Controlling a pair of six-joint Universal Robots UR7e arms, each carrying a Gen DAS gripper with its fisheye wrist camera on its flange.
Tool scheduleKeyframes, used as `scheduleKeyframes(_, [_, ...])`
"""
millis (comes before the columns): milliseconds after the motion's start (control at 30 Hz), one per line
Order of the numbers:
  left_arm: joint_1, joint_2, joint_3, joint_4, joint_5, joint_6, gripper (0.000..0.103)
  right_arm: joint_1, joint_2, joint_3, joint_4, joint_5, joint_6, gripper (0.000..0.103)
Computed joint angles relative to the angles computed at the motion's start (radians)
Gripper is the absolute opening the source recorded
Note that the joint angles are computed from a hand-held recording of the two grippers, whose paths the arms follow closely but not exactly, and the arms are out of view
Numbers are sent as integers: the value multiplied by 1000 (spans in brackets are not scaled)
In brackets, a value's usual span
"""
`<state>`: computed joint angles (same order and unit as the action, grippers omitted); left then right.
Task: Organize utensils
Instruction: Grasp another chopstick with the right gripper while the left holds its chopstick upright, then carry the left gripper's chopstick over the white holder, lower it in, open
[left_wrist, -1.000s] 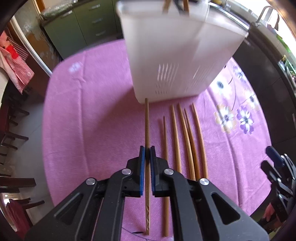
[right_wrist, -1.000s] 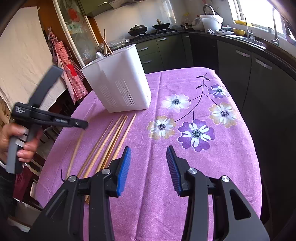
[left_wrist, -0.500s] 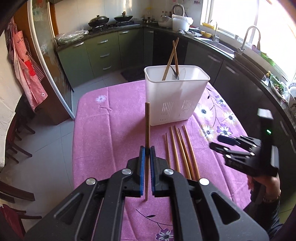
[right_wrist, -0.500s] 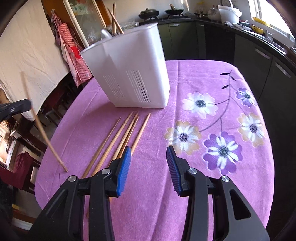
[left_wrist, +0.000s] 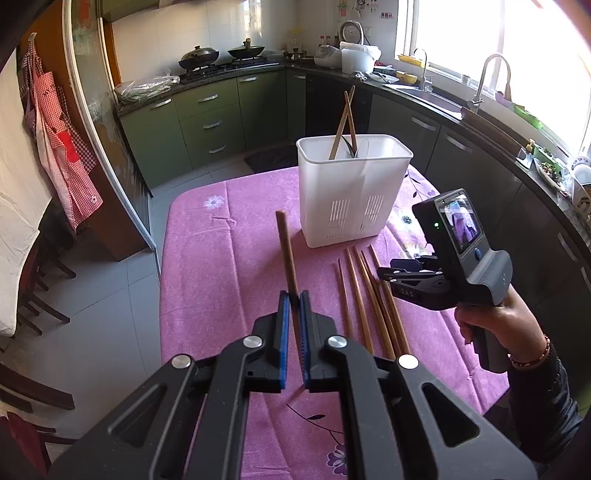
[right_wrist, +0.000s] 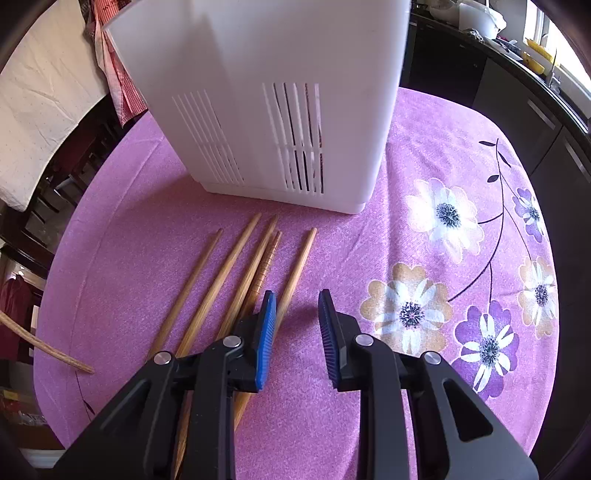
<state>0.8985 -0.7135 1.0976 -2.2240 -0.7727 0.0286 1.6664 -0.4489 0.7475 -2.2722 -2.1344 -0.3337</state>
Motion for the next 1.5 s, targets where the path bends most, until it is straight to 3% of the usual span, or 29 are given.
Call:
scheduleKeyframes(167, [1, -4, 5, -3, -2, 5, 6, 15, 26, -15, -14, -41, -10, 23])
scheduleKeyframes(233, [0, -6, 7, -4, -2, 8, 6, 18, 38, -24, -34, -58, -25, 12])
scheduleKeyframes(433, [-2, -7, 3, 4, 2, 8, 6, 8, 4, 34, -76, -7, -21, 6])
scheduleKeyframes(567, [-3, -3, -3, 12, 10, 4, 6, 8, -66, 119, -161, 47, -34, 6])
scheduleKeyframes(767, [-5, 2, -7, 14, 16, 4, 6, 24, -235, 337, -395, 158, -93, 6])
scheduleKeyframes(1033, [-6, 1, -3, 11, 24, 6, 6, 50, -410, 585, -645, 240, -160, 6])
scheduleKeyframes(1233, [-11, -4, 11, 3, 33, 9, 6, 61, -468, 687, -731, 245, -181, 6])
scheduleKeyframes(1500, [-14, 15, -42, 75, 14, -15, 5, 54, -470, 696, -741, 260, -175, 6])
